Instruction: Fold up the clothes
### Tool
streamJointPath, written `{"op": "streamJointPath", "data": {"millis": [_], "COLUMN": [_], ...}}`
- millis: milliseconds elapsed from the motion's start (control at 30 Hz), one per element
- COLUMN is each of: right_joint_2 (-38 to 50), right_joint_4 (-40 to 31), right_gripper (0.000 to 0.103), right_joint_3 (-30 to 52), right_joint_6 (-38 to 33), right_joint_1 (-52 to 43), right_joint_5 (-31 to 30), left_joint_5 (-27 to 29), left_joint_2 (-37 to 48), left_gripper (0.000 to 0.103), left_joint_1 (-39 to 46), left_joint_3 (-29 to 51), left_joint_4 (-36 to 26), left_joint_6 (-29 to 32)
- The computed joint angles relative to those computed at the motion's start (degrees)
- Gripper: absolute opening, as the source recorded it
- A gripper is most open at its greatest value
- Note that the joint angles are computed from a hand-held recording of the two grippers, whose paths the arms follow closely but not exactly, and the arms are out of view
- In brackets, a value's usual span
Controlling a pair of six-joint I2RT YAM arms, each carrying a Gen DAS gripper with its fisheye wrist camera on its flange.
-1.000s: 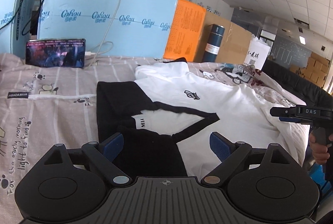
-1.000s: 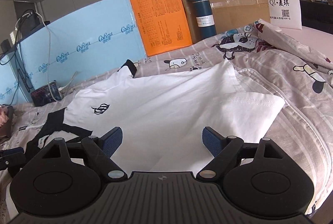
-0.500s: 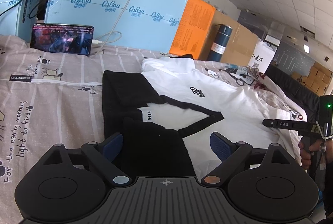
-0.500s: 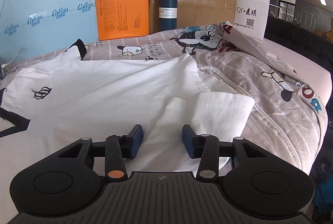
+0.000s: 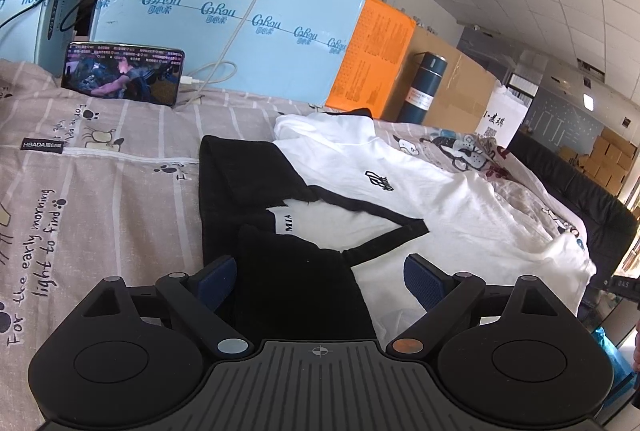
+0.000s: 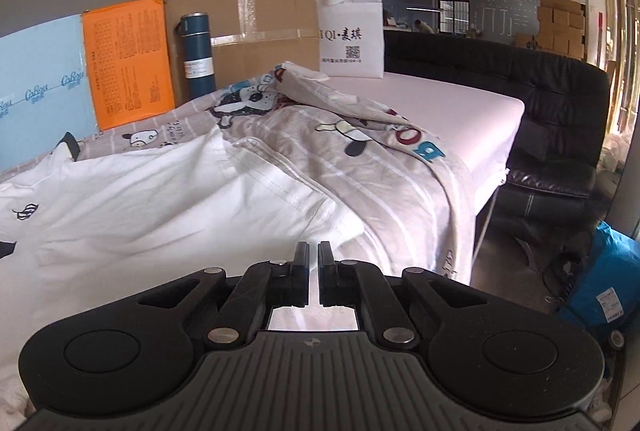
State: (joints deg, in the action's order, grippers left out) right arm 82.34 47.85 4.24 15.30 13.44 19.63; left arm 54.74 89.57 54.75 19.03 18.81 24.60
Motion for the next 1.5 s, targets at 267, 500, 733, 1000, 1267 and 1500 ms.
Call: {"op": "streamJointPath", "data": {"millis": [267, 500, 733, 1000, 1267, 1500], "right_joint_2": [2.3, 17.0, 42.1, 54.4, 36.0, 13.1], "right_joint_4": [11.1, -13.6, -48.3, -54.7, -40.3, -33.7], "right_gripper": [0.056, 0.059, 0.051, 0.007, 0.042, 0.067], "right_joint_3": [1.0, 34.7, 78.0, 94.3, 70.2, 38.2], "right_joint_6": [-2.1, -6.9, -11.4, -17.8, -16.9, -23.7], "right_joint_1": [-15.1, -15.7, -9.8, -8.3, -12.7, -24.1], "right_joint_5": [-17.6, -36.2, -33.8, -29.4, -34.4, -54.1], "left_joint_5": [-0.5, 0.4, 0.3, 0.7, 0.7, 1.7], "left_joint_2": [0.0, 0.8, 0.9, 1.3, 1.0, 0.2], "left_gripper": [0.093, 0.093, 0.093, 0.093, 0.093, 0.094], "left_joint_1": [-0.2, 0.5, 0.5, 0.6, 0.5, 1.0], "left_joint_3": [-0.2, 0.0, -0.4, 0.0, -0.5, -1.7], "left_joint_4": [0.3, 0.9, 1.7, 1.3, 2.3, 4.1], "left_joint_6": [-0.3, -1.3, -2.1, -2.4, -2.6, -2.5]}}
